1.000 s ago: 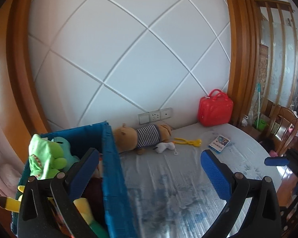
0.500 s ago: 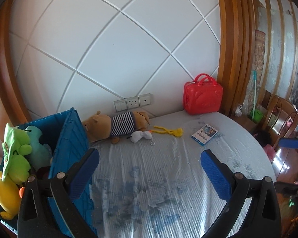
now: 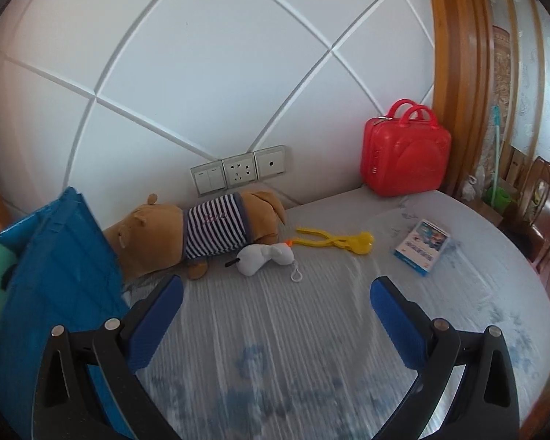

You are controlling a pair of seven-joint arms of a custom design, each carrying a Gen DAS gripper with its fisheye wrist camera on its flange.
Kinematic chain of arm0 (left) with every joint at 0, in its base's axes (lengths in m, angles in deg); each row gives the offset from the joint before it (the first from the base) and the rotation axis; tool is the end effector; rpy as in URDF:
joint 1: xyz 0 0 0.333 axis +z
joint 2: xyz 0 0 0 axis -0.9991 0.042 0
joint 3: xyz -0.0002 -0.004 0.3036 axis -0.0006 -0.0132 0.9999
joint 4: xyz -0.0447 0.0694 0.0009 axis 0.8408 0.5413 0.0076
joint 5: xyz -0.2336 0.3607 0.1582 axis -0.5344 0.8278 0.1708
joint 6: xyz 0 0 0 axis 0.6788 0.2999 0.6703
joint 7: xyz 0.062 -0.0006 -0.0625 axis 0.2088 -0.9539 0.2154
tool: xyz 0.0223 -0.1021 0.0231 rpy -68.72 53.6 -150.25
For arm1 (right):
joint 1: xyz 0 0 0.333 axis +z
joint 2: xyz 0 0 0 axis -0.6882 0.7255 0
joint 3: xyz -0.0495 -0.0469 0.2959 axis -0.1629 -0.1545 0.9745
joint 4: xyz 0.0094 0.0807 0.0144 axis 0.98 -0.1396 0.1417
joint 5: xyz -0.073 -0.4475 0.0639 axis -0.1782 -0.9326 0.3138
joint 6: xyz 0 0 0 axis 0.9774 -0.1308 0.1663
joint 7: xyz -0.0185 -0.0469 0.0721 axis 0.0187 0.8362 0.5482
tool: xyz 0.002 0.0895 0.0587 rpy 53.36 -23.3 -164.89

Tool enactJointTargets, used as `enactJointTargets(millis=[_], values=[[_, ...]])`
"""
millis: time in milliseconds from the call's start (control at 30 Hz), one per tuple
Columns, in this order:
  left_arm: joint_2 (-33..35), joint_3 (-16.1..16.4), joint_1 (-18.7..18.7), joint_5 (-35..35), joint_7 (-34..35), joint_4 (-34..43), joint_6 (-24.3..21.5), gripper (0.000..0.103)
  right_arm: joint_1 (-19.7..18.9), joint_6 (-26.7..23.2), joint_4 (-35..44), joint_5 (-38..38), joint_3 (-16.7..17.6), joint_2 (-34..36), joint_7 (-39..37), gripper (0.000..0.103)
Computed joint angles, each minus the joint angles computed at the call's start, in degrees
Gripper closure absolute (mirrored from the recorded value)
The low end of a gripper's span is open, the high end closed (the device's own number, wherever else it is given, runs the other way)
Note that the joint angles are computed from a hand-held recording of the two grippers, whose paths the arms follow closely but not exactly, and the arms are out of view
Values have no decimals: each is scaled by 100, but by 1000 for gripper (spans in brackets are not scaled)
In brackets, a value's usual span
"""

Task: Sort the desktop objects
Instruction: 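Move both tools back toward the white plush and yellow clip, then grasp the white plush with the left gripper, then grasp the yellow duck-shaped clip with the right gripper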

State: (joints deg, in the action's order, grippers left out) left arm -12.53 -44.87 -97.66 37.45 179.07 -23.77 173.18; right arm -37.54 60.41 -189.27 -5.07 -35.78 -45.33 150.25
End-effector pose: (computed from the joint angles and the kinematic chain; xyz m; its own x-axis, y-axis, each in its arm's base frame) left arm 0.5632 -0.2148 0.7206 -0.4419 -0.8909 -0.1052 -0.5230 0.3511 -0.7767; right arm 0.3106 0.0604 0.7788 -0.0134 -0.9998 -0.0113 -0.7244 0.0175 -0.6892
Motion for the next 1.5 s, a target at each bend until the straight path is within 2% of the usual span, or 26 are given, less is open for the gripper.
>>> enactJointTargets(millis=[167,367,567,733,767,800,833,900,1000,1133,1333,1367,1500], values=[[1391,-138,75,802,-255,687,499,0,-155,302,-436,-103,-211,178,-133,0],[3095,34,-80,1703,-420,1797,932,0,-348,685,-1001,-63,-509,439,-417,0],[4590,404,-387,2208,-630,3286,741,0,-566,1073,-1405,35,-709,778,-756,0],[5426,423,-475,2215,-291,4367,406,0,-684,1157,-1512,173,-755,971,-865,0],[5514,389,-469,2163,-186,4493,371,9,-699,1160,-1517,184,-745,1001,-880,0],[5529,294,-420,2032,-51,4537,337,24,-712,1164,-1517,193,-736,1034,-891,0],[5532,231,-390,1918,48,4566,301,46,-728,1174,-1500,201,-728,1084,-889,0],[5409,282,-431,1845,-42,4451,245,51,-750,1235,-1457,225,-737,1217,-893,0],[4985,195,-333,1628,-57,3896,305,54,-702,1366,-1290,288,-767,1482,-998,0],[3884,49,-112,1331,-121,2425,960,54,-498,1841,-821,474,-910,2200,-1492,0],[2163,-15,113,878,-582,396,1604,54,-193,2745,583,1053,-1110,4168,-2767,0],[1812,-29,171,712,-615,24,1678,54,-180,2824,906,1180,-1113,4577,-3004,0],[903,6,246,751,-1005,-931,1747,54,-358,2799,2351,1298,-914,6156,-3539,0]])
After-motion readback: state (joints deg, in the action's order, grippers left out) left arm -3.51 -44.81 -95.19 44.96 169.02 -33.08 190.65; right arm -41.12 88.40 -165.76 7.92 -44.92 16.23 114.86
